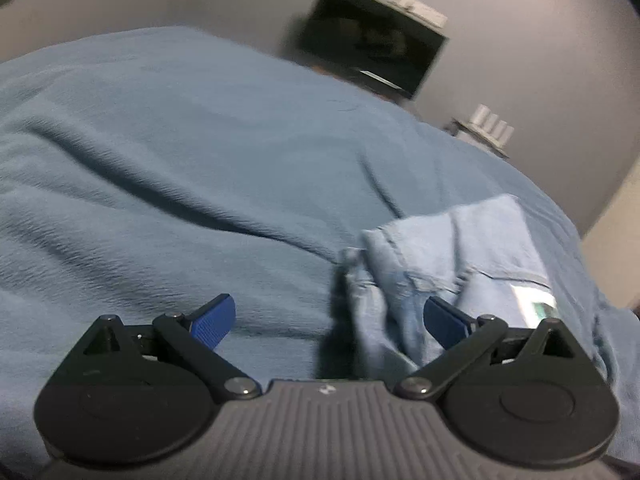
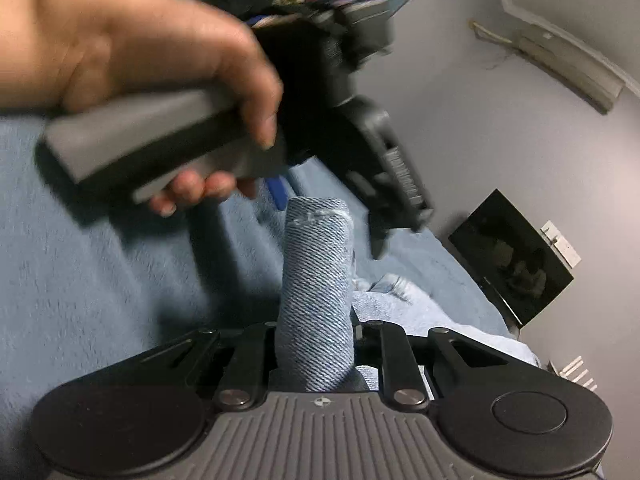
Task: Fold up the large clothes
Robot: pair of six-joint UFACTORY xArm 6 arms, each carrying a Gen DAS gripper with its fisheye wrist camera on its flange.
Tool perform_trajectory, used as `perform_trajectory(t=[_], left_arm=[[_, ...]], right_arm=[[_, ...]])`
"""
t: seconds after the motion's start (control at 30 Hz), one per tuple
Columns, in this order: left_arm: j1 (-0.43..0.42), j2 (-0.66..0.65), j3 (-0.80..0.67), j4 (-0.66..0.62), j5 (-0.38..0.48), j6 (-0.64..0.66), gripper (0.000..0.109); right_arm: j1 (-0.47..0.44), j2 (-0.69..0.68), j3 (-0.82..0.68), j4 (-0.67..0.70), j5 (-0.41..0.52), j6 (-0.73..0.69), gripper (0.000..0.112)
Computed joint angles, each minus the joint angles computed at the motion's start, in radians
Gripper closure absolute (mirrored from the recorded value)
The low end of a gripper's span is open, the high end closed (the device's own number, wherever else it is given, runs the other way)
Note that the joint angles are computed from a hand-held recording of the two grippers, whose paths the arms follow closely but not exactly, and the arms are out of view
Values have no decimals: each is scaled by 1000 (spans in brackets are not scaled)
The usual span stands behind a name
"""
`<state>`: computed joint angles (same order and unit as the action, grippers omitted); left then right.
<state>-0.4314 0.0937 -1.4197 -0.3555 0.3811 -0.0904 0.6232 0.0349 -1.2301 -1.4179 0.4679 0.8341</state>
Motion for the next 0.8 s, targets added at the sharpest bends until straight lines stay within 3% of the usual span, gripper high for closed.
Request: perform_trajectory(t=[0.1,0.2,0.27,0.43,0.53,0.6,0.63,0.67,0.73,0.8], left_arm=[[-5,0,3,22,-10,5,7],[6,9,1,10,0,-15,7],[5,7,4,-4,1,-5,7],[-16,24,-13,11,-1,21,7],[-26,33,-26,-28,9,76,7],[-33,38,-37,-88,30,154,7],[-38,37,-35,-86,35,168,7],[-43,35,-32,-59,38,165,7],[-42,58,-58,46,61,107,7],[-39,70,-72,98,81,59,7]], right_arm=[[0,-19,13,-28,20,38,93],[23,-15,5,-92,104,66,93],[14,-7,-10,-45,119,53,93],[-40,-35,17,63,-35,-24,93],[-42,-58,51,119,-47,-86,92],[-49,-60,56,167,-65,-108,86],[-58,-68,64,190,-88,-105,77],[-66,-69,65,232,-113,-116,66],[-81,-118,112,324,-174,-126,58],[-94,-169,158,462,-226,-183,56]])
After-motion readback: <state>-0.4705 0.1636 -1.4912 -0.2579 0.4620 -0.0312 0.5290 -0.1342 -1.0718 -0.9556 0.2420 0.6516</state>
